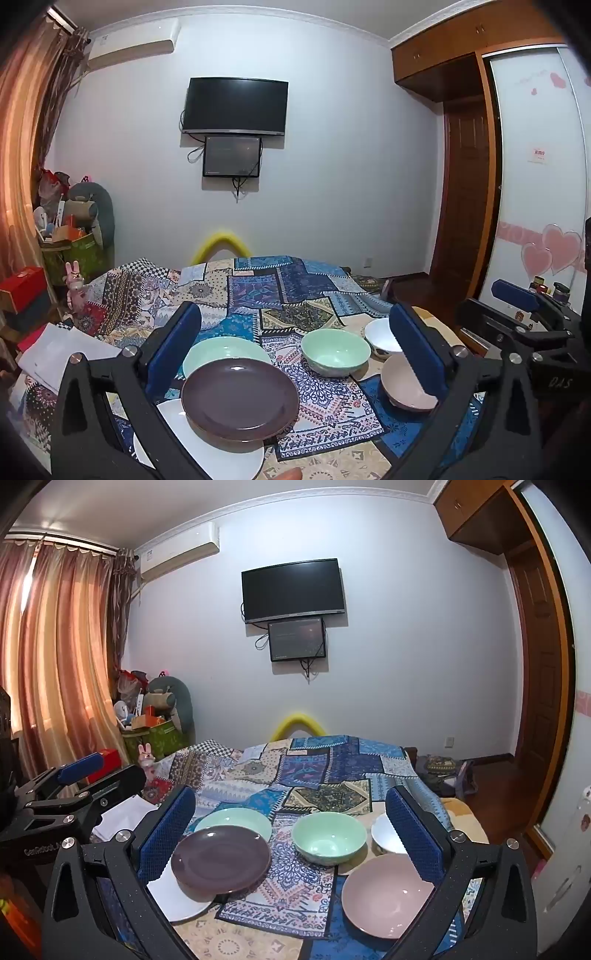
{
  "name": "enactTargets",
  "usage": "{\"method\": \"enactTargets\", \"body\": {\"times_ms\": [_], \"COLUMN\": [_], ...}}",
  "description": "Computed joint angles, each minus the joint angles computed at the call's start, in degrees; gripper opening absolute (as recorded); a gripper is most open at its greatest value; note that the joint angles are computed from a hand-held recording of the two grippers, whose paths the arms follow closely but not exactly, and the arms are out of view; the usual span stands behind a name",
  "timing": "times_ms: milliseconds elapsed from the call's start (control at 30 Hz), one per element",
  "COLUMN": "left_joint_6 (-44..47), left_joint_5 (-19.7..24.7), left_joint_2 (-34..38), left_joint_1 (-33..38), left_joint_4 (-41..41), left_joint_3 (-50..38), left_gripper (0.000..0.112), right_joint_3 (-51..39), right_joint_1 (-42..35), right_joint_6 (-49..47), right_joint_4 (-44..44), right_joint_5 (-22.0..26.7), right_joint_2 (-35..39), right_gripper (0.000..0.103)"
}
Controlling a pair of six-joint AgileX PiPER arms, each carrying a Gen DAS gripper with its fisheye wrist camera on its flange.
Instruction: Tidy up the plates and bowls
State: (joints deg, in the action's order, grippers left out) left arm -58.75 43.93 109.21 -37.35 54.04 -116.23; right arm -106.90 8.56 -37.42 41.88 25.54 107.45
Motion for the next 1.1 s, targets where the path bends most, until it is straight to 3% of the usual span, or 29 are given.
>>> {"method": "enactTargets", "body": {"times_ms": [133, 400, 500, 1100], "left_joint_6": [-2.7, -0.1, -0.2, -0.2], "left_joint_5": [-1.6, 1.5, -1.2, -0.8], "left_joint_2": [-0.6, -0.7, -0.1, -0.4], "left_joint_1": [-0.2, -1.8, 0.3, 0.0], "left_joint_4": [3.9, 1.5, 0.4, 0.7], "left_joint_3": [2.0, -0.8, 0.5, 0.9], "left_gripper": [0.103, 0.103, 0.103, 0.103], "right_joint_3": [0.2, -0.2, -0.4, -0.5], "right_joint_1": [0.0, -0.4, -0.3, -0.7], "right_joint_6": [-0.5, -0.6, -0.6, -0.9], "right_joint_4": [0.4, 0.9, 0.9, 1.4], "right_joint_5": [-0.1, 0.6, 0.9, 1.4], "right_joint_2": [-0.1, 0.1, 0.2, 0.1], "right_gripper": [0.103, 0.103, 0.103, 0.103]}}
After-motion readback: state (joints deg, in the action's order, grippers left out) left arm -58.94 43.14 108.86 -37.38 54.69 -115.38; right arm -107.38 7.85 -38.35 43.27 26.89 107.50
